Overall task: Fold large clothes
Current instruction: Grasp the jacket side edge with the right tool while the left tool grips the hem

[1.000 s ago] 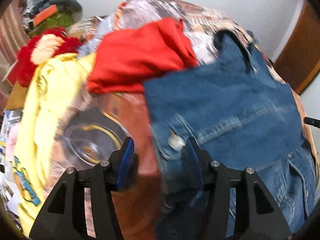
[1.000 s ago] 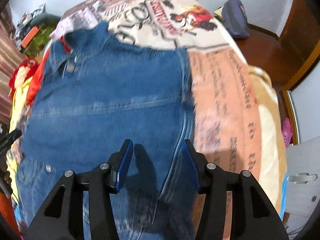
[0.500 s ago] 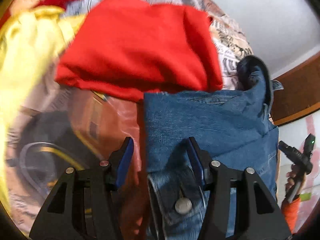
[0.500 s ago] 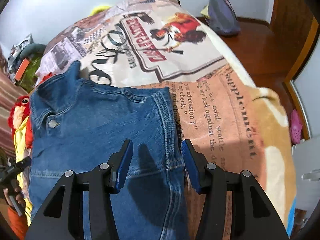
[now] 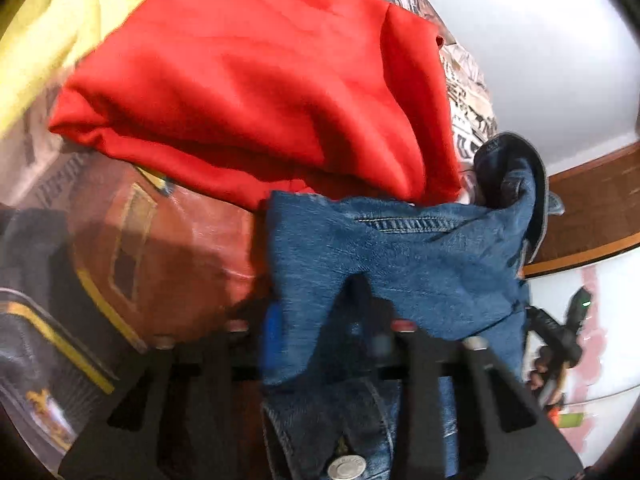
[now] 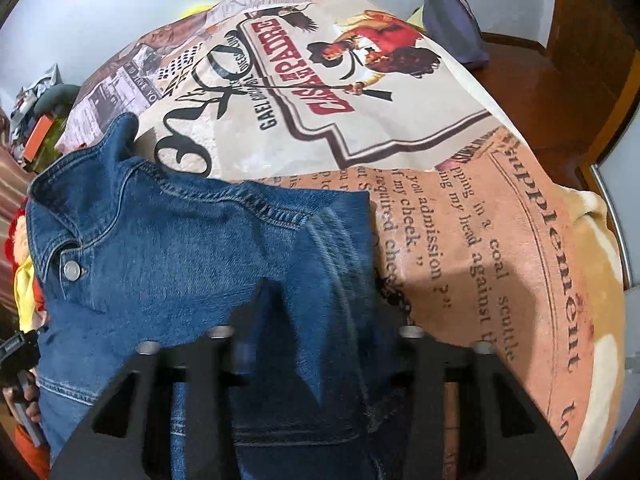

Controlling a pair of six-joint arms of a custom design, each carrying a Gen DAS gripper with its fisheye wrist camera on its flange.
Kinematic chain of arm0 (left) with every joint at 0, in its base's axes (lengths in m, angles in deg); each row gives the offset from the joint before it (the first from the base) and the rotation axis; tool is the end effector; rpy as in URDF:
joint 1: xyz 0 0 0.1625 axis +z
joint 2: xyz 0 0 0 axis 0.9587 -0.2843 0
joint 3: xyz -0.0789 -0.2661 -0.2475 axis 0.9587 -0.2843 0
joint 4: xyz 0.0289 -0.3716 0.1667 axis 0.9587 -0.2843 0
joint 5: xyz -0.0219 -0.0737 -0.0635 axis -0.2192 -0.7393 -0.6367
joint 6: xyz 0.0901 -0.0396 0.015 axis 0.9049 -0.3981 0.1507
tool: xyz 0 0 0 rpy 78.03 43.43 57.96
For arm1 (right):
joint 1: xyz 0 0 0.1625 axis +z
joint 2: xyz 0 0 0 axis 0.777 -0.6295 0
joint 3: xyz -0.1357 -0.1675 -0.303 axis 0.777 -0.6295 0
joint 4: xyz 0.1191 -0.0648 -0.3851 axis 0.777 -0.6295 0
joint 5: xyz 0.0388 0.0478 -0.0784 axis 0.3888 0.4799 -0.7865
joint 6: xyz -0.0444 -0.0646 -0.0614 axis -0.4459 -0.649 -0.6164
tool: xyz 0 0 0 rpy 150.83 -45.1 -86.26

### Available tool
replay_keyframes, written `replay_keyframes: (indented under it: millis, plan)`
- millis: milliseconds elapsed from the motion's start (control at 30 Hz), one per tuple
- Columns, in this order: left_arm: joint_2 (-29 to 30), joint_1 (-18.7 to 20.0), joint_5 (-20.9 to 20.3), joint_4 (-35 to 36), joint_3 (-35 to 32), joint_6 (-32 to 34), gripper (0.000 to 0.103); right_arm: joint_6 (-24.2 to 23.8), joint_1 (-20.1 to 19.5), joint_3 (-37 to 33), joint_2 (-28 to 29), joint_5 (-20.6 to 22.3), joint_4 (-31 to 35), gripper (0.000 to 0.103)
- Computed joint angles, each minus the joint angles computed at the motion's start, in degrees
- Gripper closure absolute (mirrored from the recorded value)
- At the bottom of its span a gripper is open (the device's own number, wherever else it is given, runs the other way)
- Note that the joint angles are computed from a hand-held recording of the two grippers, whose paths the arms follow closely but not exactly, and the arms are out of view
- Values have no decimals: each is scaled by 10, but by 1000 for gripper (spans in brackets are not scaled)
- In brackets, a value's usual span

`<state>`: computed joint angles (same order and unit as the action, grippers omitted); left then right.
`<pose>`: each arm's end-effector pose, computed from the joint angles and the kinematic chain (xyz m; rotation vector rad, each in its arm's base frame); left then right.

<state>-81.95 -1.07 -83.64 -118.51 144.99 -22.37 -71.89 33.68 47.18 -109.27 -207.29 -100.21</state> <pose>-0.0594 -0.7283 0.1041 -0.0358 2.8852 -0.5170 0.0193 -0.6789 0.2492 -0.0956 -2.4641 0.6536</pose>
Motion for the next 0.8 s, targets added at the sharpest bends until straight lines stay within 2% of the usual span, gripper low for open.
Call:
replay_keyframes:
  millis: [33,67,100,200,300,400,467,633,800]
  plan:
    - [-4,-7,20,0,6,10,91,-4,2,5,-3,-2,-1,87]
    - [-11,-16,37,-1,15,20,96,-11,4,10,-6,0,-9,90]
    - [-14,-28,61,-5,23,33,97,-27,9,20,-10,-5,-34,91]
    - [-23,-83,175,-36,56,103,99,-55,27,44,-24,-10,-90,94]
    - [-30,-131,249,-94,86,173,99,-67,46,56,-40,-19,-121,95]
    - [-40,-164,282,-150,96,233,101,-86,67,62,-51,-27,-148,95]
    - [-41,-181,287,-178,96,256,101,-91,78,66,-60,-27,-157,95]
    - [-55,-219,276,-233,93,310,101,-121,107,59,-58,-34,-196,95]
    - [-6,-222,281,-225,6,343,101,-153,124,23,-32,-43,-214,95]
